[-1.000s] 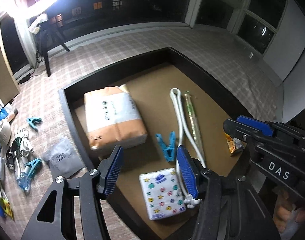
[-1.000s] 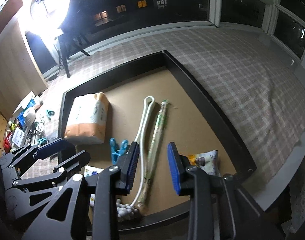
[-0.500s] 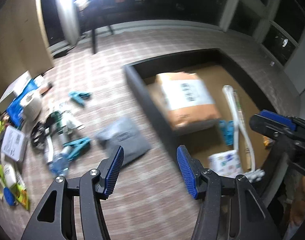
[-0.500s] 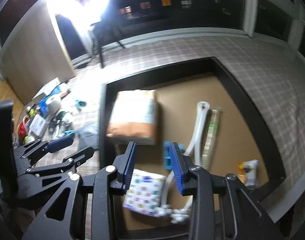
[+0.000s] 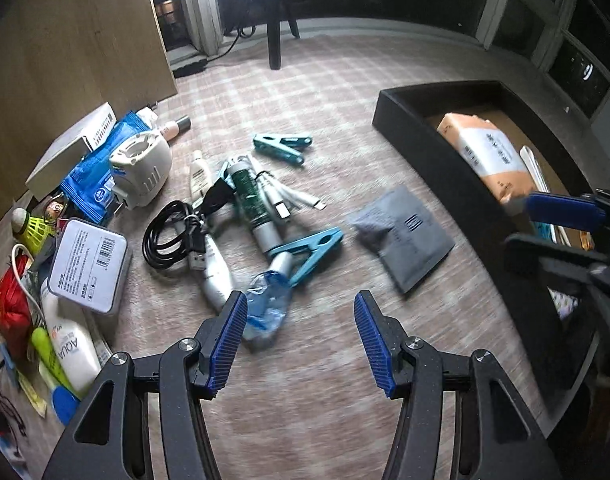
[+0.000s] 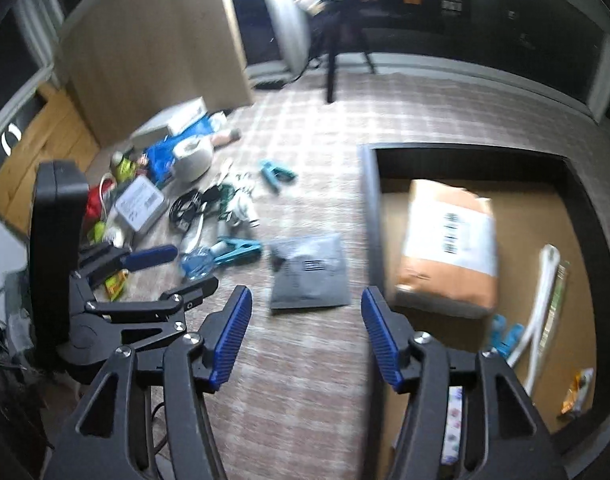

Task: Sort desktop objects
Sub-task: 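Withdraw both grippers from the tray toward the table, then grasp the blue eye-drop bottle with the left gripper while the right gripper grasps the grey sachet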

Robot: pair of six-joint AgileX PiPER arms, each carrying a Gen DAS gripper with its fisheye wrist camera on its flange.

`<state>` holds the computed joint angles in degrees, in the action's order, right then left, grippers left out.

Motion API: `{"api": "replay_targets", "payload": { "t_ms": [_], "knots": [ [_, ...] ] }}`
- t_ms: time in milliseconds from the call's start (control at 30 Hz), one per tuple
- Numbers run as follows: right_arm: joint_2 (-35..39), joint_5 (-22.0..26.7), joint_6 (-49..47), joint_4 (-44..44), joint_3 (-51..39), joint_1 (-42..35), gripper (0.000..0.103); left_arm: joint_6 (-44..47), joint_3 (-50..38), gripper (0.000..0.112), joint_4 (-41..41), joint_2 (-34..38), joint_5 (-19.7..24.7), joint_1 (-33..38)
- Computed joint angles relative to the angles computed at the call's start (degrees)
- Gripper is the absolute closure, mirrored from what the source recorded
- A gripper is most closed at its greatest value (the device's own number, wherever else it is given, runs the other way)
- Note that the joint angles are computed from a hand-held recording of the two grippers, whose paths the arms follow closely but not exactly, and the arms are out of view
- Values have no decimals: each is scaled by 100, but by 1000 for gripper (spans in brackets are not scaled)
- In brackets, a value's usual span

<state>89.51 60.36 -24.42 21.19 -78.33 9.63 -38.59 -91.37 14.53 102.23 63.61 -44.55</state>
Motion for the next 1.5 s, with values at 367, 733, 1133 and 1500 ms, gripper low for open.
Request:
{"api": "replay_targets", "payload": {
  "t_ms": [367,733,1133,1500],
  "knots": [
    [1106,-120,935,-950,-551,767,45,1299,68,58,-518,249,-266,465],
    [1694,-156,1204,-1539,-982,1039,37,1944,-115,57,-526,543,-351,610],
    [1783,-261,1330,-1964,-945,1432,40,2214,477,60,-895,213,-698,735],
    [1509,-312,1101,-1575,-682,1328,67,2122,692,82,-958,23,-815,715]
  ]
}}
